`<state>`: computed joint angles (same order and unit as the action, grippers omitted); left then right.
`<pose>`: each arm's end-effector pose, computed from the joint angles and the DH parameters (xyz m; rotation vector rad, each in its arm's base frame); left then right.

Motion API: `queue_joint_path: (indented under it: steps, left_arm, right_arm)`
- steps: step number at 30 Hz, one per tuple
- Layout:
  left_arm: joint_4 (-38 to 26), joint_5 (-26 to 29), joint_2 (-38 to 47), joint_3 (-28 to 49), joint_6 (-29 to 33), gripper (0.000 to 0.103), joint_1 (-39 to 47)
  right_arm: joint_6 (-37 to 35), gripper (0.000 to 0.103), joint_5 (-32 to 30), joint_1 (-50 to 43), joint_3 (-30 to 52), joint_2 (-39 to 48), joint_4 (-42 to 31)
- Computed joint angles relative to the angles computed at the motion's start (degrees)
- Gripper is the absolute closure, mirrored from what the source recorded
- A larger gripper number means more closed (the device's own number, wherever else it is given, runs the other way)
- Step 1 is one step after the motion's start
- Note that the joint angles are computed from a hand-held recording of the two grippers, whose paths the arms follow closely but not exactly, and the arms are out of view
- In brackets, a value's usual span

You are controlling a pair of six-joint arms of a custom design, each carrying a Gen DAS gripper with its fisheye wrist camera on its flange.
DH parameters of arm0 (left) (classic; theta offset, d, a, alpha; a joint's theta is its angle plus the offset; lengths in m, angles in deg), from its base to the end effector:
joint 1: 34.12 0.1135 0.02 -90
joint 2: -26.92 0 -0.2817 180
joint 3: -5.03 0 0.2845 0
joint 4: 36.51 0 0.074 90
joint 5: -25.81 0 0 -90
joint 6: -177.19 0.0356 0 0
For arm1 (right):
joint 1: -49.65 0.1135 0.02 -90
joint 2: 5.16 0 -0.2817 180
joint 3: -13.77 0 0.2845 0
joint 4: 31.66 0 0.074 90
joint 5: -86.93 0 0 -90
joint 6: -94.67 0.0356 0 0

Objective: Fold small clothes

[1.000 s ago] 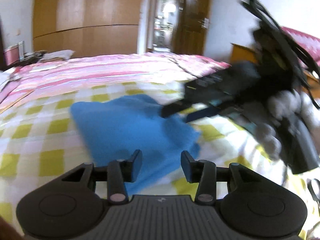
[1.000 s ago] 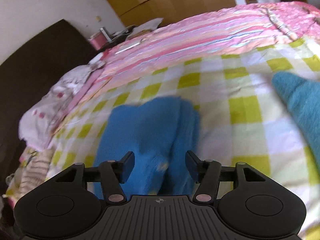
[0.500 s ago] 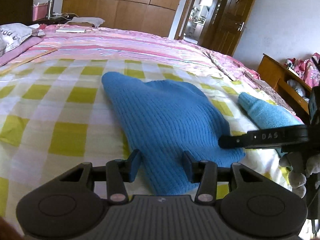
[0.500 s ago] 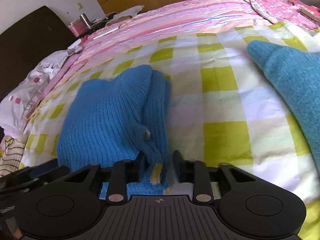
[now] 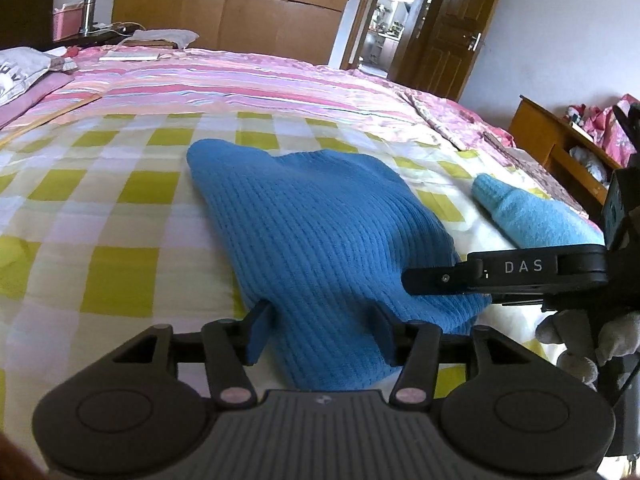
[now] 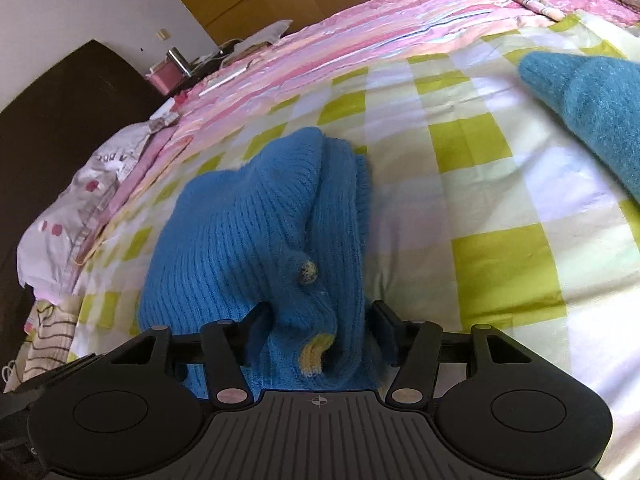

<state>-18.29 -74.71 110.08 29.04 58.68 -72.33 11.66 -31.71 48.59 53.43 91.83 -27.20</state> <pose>0.1727 -0.1277 0.0775 0.0982 2.3010 -0.4006 0.2717 0.0120 0.0697 -0.0375 2.4518 0.6653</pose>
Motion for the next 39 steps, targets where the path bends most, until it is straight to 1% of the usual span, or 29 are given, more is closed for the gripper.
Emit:
queue_joint_path:
  steps: [8,11,14,20,28,35,39]
  left_arm:
    - [0.41,-0.76,1.26,0.26,2.68,0.045,-1.57]
    - [0.18,-0.63,0.45,-0.32,3.48,0.045,-1.92]
    - [-0.64,-1.01,-0.87,-0.96,3.87,0.046,-2.71]
    - [-3.82,-2.73,-5.67,-3.36,2.84,0.046,-6.46]
    - [-12.56,-6.41,-15.96,-6.32,-1.18,0.046,-14.52]
    - [-20.80,-10.34,-23.64,-7.57,-5.91,0.046,-23.64]
    - [-22.66,-12.37,-24.25,-7.78,-8.32,0.046,-28.18]
  right_arm:
    - [1.58,0.066,1.80,2.48,-1.60,-1.21,0.05]
    - [2.33,0.070,1.80,2.80,-1.96,-1.62,-0.21]
    - [2.43,0.073,1.78,3.08,-3.02,-3.25,-1.19]
    - [2.28,0.075,1.94,3.80,-6.62,-8.56,-4.04]
    - [2.39,0.076,2.26,4.36,-12.73,-19.52,-10.58]
    - [2.62,0.076,4.21,4.79,-17.14,-31.15,-18.87]
    - [1.98,0.076,5.59,4.46,-19.24,-38.77,-24.96]
